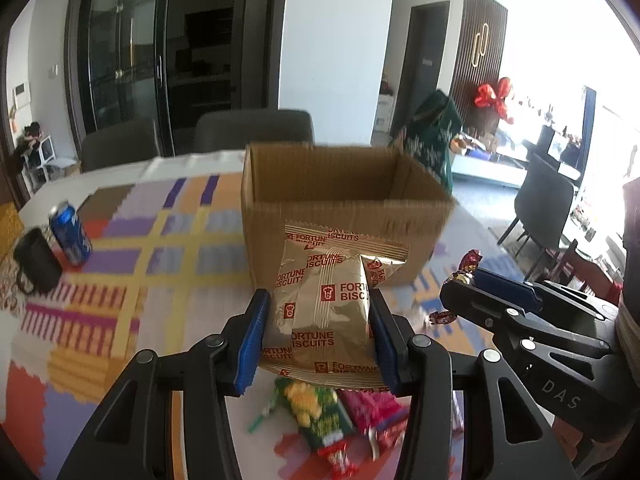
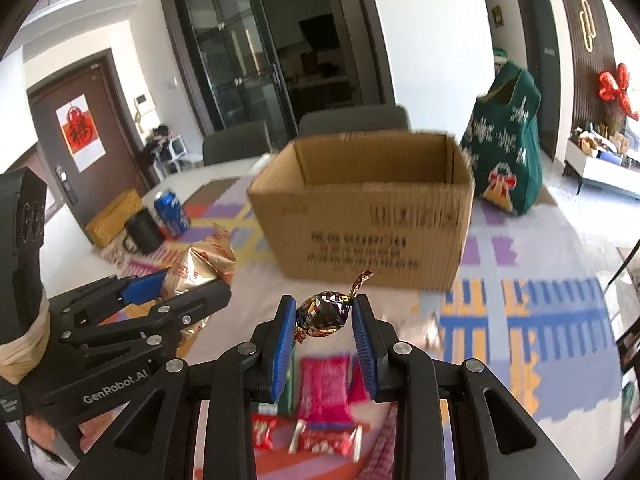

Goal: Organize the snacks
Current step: 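Carry the biscuit bag and candy over the box and open both tools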

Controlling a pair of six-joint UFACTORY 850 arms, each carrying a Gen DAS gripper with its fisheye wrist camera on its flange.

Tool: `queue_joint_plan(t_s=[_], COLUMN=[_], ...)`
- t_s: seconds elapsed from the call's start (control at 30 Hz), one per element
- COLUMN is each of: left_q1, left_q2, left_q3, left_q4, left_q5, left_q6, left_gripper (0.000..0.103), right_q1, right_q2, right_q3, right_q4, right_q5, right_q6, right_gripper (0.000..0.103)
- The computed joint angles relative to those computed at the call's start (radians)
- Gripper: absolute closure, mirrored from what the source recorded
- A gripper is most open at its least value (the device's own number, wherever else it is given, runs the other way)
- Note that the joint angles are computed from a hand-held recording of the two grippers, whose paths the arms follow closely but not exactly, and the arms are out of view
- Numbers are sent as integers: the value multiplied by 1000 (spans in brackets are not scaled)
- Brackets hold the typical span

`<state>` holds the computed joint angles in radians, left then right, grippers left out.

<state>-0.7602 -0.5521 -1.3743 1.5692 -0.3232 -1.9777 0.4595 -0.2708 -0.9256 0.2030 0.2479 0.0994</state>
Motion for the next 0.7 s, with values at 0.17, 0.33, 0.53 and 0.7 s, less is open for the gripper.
queue_joint_plan(t_s=[0.17, 0.33, 0.53, 0.7], left_q1=[28, 52, 82, 98], left_q2=[-17, -59, -142, -241], left_q3=[-65, -160, -306, -458], left_q4=[-25, -143, -390, -627], left_q5=[22, 28, 29, -2], left_q6=[52, 198, 473, 745], left_gripper=[55, 55, 55, 55], right_q1=[-16, -34, -60, -83], right_q2=[-4, -25, -78, -128], right_q3=[-47, -114, -207, -277], right_q4=[77, 130, 180, 236], right_q5=[17, 11, -27, -51], right_q6=[-96, -177, -259, -332], right_gripper=[73, 73, 73, 73])
